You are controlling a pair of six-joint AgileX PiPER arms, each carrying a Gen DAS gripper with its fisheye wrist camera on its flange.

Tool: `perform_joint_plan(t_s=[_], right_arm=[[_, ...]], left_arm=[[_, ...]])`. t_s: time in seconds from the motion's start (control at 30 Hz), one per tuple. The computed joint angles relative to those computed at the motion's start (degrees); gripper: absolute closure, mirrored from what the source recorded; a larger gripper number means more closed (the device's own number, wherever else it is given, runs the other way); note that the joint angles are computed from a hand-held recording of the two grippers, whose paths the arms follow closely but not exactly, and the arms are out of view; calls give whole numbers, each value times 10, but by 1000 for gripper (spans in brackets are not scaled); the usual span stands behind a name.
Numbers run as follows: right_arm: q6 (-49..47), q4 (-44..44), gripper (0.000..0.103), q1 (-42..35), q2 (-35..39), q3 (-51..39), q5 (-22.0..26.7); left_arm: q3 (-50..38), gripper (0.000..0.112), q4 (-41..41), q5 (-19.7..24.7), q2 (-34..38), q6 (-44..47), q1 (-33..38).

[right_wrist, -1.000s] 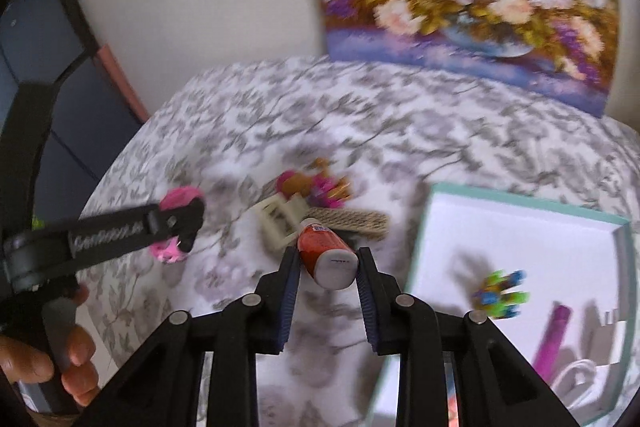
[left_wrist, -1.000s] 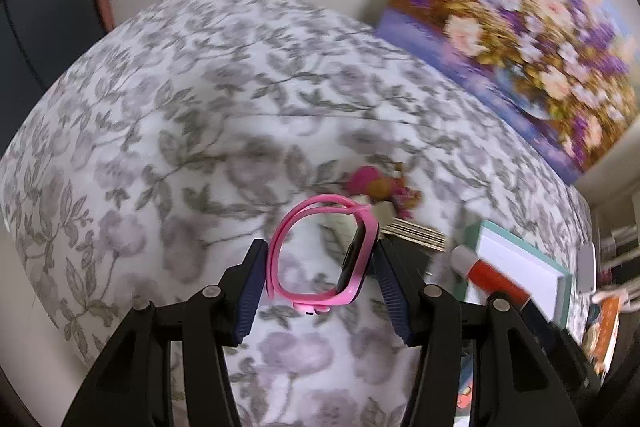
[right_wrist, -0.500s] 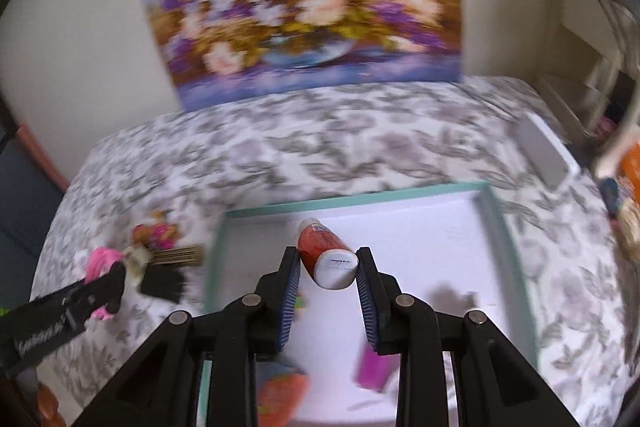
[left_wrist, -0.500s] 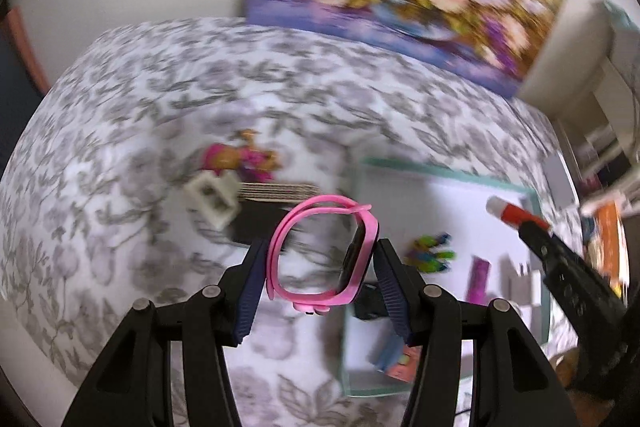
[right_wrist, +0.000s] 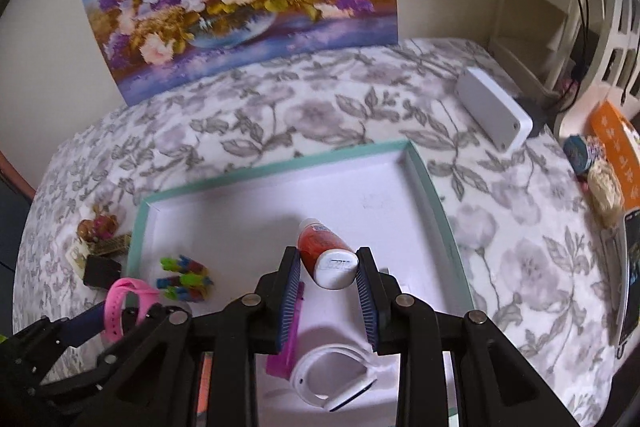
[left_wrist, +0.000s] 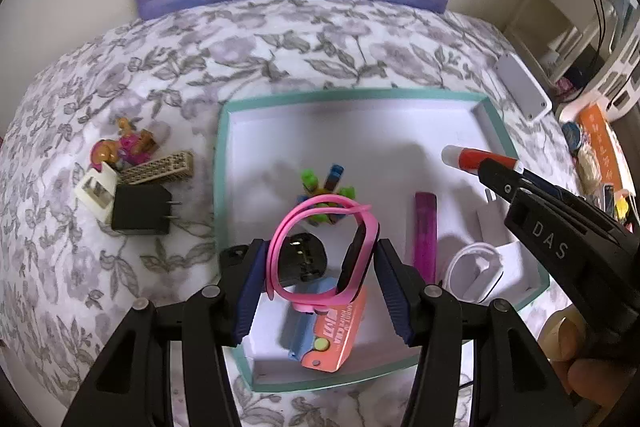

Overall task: Organize rigid objects
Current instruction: 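Lower the watch band into the tray with the left tool while the right tool releases the glue bottle there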

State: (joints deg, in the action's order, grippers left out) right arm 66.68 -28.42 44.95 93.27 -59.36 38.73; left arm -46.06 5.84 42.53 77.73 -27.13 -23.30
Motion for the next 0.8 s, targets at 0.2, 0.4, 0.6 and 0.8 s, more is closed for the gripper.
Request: perform_joint_plan(t_s=[0.2,0.4,0.6,0.8], right_arm=[[-17,20,72,-2,13,-1,6],[-17,22,72,5,11,-8,17],[-10,17,65,21,15,-25,46],[-8,14,39,38,23,-46,76]], left_arm=[[2,55,-5,-11,8,15,1],[5,47,-14,-13,-2,25,4],[12,34,-11,-11,-25,17,29],[30,23,23,-12,-39,-25,71]])
